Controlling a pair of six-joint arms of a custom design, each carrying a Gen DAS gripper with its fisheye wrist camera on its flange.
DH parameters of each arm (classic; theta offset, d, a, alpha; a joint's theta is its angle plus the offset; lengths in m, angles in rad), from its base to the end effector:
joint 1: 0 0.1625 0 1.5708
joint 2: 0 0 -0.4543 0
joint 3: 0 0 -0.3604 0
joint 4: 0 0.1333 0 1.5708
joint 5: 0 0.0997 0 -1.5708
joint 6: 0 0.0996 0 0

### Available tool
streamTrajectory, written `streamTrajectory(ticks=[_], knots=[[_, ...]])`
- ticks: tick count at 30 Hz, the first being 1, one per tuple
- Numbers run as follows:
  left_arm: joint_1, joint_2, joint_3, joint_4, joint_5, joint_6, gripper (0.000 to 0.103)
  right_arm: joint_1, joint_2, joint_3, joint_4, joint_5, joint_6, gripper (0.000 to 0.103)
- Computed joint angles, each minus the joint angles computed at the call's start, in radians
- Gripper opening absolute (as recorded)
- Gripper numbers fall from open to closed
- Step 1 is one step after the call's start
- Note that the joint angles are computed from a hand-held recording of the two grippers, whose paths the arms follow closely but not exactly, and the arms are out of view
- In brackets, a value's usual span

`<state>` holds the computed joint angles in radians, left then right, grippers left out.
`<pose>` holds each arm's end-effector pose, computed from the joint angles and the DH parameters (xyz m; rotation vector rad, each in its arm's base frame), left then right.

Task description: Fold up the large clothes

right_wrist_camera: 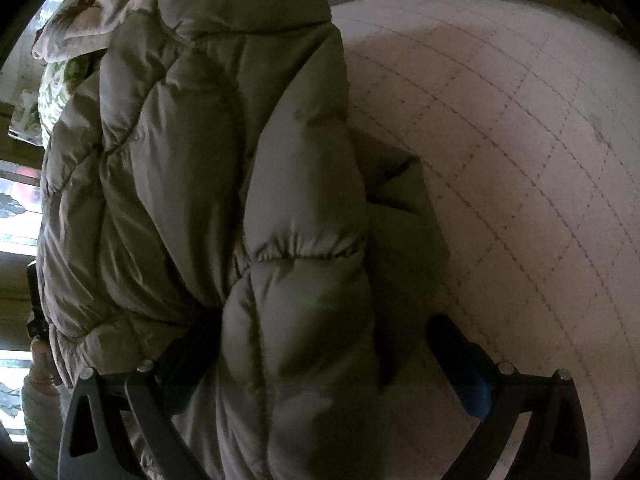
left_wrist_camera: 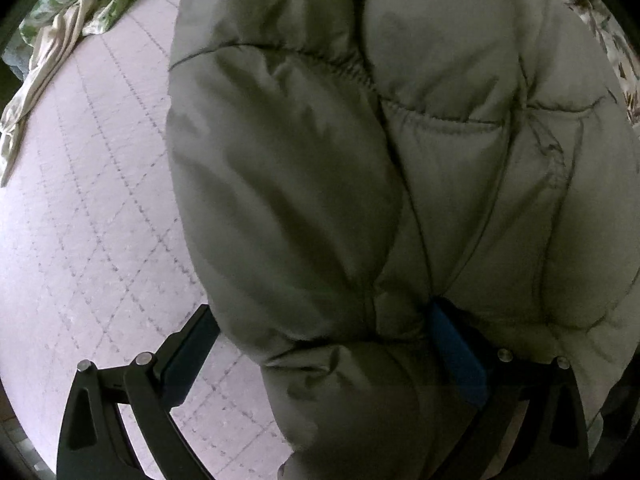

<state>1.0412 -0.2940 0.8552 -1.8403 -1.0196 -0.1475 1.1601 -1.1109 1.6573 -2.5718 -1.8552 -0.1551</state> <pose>-0.2497 -0.7936 -0.0076 0.5828 2.4608 0.1128 -0.1594 -0.6299 0.3402 -0.4334 -2.6700 0.4924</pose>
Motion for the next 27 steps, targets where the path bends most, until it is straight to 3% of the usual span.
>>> streamTrajectory(ticks=[2, 3, 4, 5, 11, 13, 20, 27], knots=[[-0.001, 0.006, -0.008, -0.004, -0.006, 0.001, 0.102, 0.001, -0.006, 0.02, -0.029, 0.03, 0.003, 0.092], [0.0, 0.006, -0.01, -0.008, -0.017, 0.004, 0.1, 0.005, -0.019, 0.043, -0.047, 0.054, 0.005, 0.077], [0.003, 0.0, -0.003, -0.018, -0.04, 0.016, 0.09, 0.004, -0.028, 0.064, -0.077, 0.086, 0.002, 0.063], [0.008, -0.006, -0.008, -0.018, -0.085, 0.036, 0.069, 0.008, -0.032, 0.078, -0.099, 0.088, 0.0, 0.059], [-0.018, -0.026, 0.034, -0.079, -0.105, 0.028, 0.039, 0.06, -0.043, 0.145, -0.222, 0.013, -0.007, 0.037], [-0.031, -0.045, 0.067, -0.106, -0.088, 0.039, 0.034, 0.085, -0.05, 0.169, -0.263, -0.021, -0.019, 0.03], [-0.068, -0.119, 0.186, -0.23, -0.071, 0.051, 0.026, 0.117, -0.11, 0.263, -0.383, 0.002, -0.01, 0.026], [-0.083, -0.147, 0.187, -0.239, -0.078, 0.076, 0.024, 0.113, -0.182, 0.303, -0.38, 0.034, -0.037, 0.026]])
